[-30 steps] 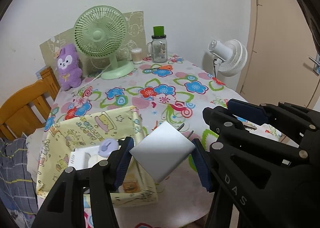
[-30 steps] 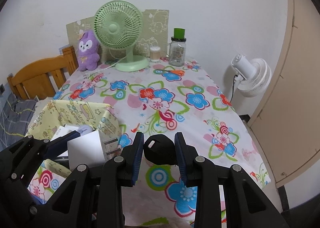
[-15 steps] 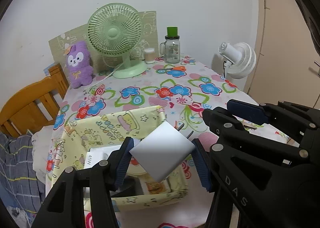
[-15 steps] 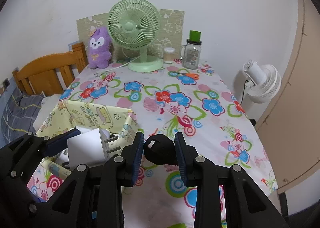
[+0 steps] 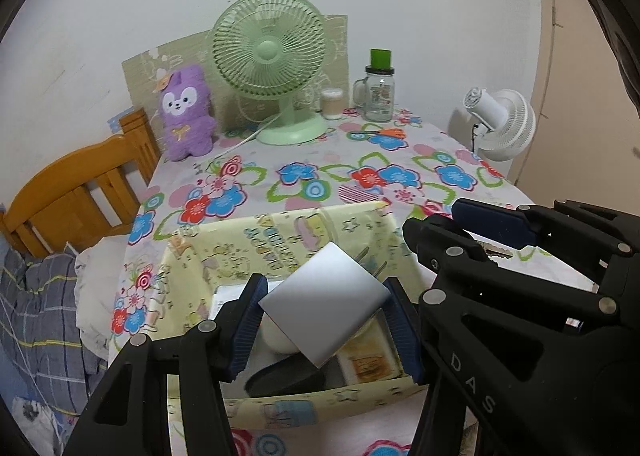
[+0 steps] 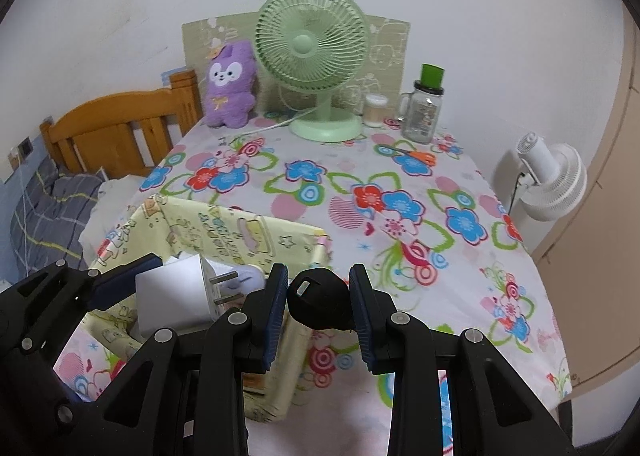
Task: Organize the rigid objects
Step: 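Carry the plug with the left tool while the right tool carries the key toward the box, then lower the plug and key into the box and open both tools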
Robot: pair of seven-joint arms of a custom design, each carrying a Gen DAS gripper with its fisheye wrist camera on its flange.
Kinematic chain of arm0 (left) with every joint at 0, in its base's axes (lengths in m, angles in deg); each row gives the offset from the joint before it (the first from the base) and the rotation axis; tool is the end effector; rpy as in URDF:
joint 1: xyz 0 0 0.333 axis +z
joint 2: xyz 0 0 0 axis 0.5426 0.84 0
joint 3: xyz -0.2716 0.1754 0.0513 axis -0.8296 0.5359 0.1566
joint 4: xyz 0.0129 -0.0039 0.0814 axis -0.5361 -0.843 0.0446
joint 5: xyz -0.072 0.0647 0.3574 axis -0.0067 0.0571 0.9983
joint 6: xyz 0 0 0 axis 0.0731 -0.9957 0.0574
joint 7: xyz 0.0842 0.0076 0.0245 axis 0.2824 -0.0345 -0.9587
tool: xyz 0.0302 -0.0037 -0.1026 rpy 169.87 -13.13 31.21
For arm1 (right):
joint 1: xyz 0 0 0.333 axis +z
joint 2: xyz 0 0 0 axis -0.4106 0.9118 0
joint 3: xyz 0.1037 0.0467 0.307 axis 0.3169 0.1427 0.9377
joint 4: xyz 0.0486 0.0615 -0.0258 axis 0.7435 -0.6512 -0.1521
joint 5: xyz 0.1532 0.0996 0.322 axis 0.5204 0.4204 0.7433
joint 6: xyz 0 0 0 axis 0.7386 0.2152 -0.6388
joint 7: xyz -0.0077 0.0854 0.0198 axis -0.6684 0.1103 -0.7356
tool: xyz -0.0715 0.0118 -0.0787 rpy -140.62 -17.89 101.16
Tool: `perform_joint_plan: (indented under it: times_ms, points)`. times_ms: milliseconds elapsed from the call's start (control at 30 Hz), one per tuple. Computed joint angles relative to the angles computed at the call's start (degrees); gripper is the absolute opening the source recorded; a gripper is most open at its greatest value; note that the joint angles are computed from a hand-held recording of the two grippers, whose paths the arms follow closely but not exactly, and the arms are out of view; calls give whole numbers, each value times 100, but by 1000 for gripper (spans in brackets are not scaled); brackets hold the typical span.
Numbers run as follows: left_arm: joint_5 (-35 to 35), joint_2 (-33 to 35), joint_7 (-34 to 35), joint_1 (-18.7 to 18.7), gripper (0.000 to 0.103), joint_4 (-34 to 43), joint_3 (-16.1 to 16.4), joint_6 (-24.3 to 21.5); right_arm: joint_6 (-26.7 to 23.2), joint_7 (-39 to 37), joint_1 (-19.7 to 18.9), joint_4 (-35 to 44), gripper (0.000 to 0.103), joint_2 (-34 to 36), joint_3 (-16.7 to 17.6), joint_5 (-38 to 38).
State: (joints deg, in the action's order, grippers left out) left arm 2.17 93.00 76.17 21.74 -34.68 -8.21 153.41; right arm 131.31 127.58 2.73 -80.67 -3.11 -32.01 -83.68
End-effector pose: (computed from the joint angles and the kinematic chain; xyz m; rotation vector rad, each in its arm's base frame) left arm 0.5822 -0.2147 0.4662 -1.5545 1.9341 -0.7835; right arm 0.6083 0.2643 0.4850 -1.9254 1.5496 -0.6736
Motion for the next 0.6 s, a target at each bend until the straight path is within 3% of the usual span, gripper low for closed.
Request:
perform_joint_plan:
  times_ms: [600]
  points:
    - [-686,85,543,342,61,-150,-14,-23,-451,-814,162,869,35,707,198,729]
